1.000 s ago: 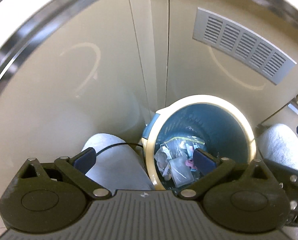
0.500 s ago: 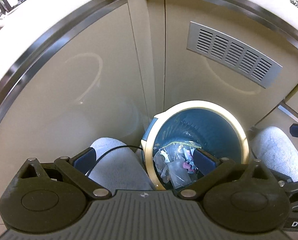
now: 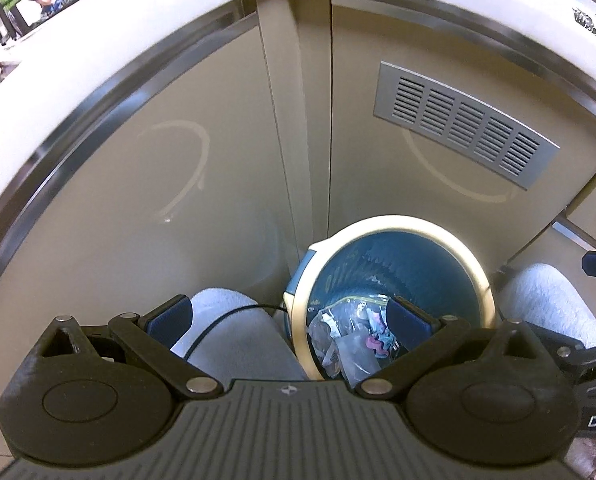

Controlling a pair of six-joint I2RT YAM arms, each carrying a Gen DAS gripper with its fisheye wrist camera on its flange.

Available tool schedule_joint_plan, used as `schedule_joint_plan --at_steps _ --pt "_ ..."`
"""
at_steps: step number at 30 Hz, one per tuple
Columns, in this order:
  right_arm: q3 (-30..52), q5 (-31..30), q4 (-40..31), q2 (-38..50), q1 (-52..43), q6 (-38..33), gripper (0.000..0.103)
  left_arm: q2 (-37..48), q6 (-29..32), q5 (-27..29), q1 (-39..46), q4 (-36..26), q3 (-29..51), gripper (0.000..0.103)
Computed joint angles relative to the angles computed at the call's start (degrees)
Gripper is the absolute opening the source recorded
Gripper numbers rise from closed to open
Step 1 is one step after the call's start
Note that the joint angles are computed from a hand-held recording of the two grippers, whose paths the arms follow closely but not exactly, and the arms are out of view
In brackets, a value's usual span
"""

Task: Collect trash
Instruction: 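Raise both grippers out of the cabinet back to the counter mat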

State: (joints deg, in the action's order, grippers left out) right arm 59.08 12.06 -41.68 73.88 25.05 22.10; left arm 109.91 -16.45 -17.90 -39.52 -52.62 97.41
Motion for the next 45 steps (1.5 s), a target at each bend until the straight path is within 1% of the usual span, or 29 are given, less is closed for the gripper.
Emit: schedule_joint_plan --at_steps 5,11,17,21,29,35,40,43,45 --pt "-0.1 0.2 -0.3 -0.3 -0.3 0.5 0.099 -0.1 0.8 -0.8 -0.5 0.2 0.4 0.103" --pt "0.2 0.6 -0.6 -1.2 -0.6 -0.5 0.099 -1.0 2.3 -1.2 -0.5 1.0 0.4 0.103" --pt "1.6 1.0 -1.2 -3.1 -1.6 -0.9 0.099 -1.1 2.5 -1.4 0.2 0.5 3.7 0.103" --pt "3.5 1.0 -1.6 -4.5 -2.7 -2.0 0.099 -0.8 3.4 -2.1 0.6 0.5 7.2 0.103" --pt "8.4 0.1 -1.8 -6.4 -5.8 -5.9 0.099 2.3 6.0 -4.0 1.0 -0.5 17.4 0.103" --pt "12.2 -1.2 -0.3 -6.4 -8.6 -7.9 0.099 5.5 7.8 -4.9 1.3 -1.3 24.9 0.103" --pt "14.6 -2.4 3.3 -6.5 -11.2 -9.9 0.099 10.1 8.8 -5.3 1.8 -4.0 34.8 0.103" --pt "16.1 -4.0 7.2 -6.0 -13.5 -11.6 0.101 13.7 8.8 -5.2 2.3 -6.2 42.0 0.103" --pt "18.0 -4.0 9.4 -4.1 -15.1 -13.2 0.103 17.0 8.6 -5.1 2.6 -8.8 48.7 0.103"
